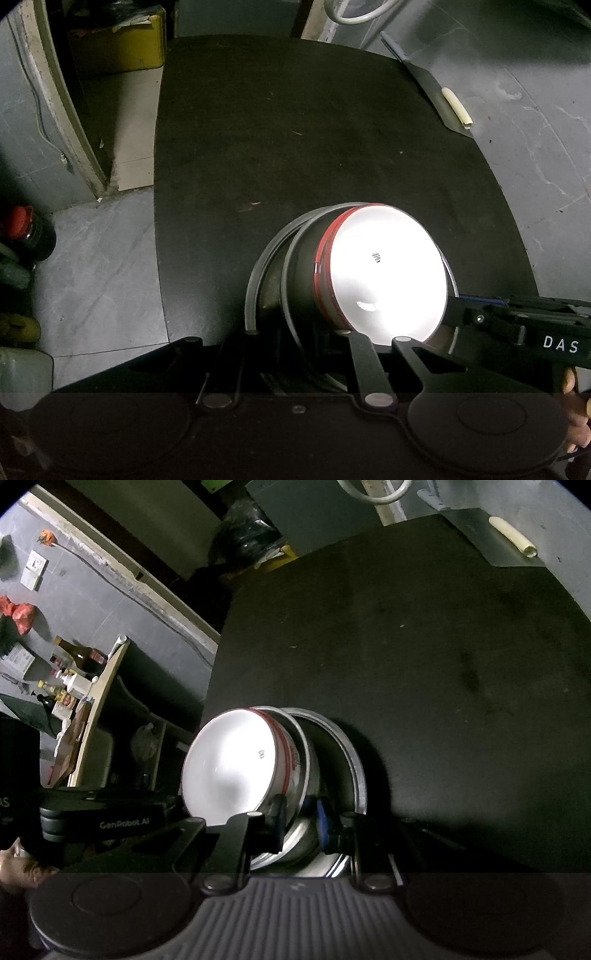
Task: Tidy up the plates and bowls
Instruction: 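Carry the nested bowls with both grippers and lower them onto the plate stack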
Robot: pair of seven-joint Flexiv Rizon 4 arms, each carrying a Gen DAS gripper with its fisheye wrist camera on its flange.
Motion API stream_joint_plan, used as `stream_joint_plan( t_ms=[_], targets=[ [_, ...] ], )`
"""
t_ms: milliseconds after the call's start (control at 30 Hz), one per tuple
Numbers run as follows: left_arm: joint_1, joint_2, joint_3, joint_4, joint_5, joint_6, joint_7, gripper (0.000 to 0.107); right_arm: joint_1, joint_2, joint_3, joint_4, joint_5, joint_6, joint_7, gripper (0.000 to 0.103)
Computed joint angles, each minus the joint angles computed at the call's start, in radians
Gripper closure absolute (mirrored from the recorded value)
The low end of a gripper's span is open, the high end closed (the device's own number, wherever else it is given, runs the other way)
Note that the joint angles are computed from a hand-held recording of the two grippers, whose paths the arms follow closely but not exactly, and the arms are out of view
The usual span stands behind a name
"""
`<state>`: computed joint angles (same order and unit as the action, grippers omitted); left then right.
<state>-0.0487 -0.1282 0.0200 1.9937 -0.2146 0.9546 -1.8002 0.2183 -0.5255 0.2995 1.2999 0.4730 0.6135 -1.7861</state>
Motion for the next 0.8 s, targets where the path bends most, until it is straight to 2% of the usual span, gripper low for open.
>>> stream_joint_plan(
  t_ms=[433,600,800],
  targets=[
    [-0.009,-0.005,0.004,-0.017,0.06,-0.005,-0.044,0.091,0.024,0.026,-0.003,0.052,-0.041,0.07,-0.007,0.082],
    [-0.019,0.0,0.012,-0.039,0.14,-0.02,-0.104,0.085,0.025,0.04,-0.001,0.072,-0.041,0.1,-0.009,0.081],
    [-0.019,0.002,0.011,-0.048,0.165,-0.029,-0.125,0.083,0.028,0.054,0.002,0.097,-0.044,0.128,-0.012,0.081]
  ],
)
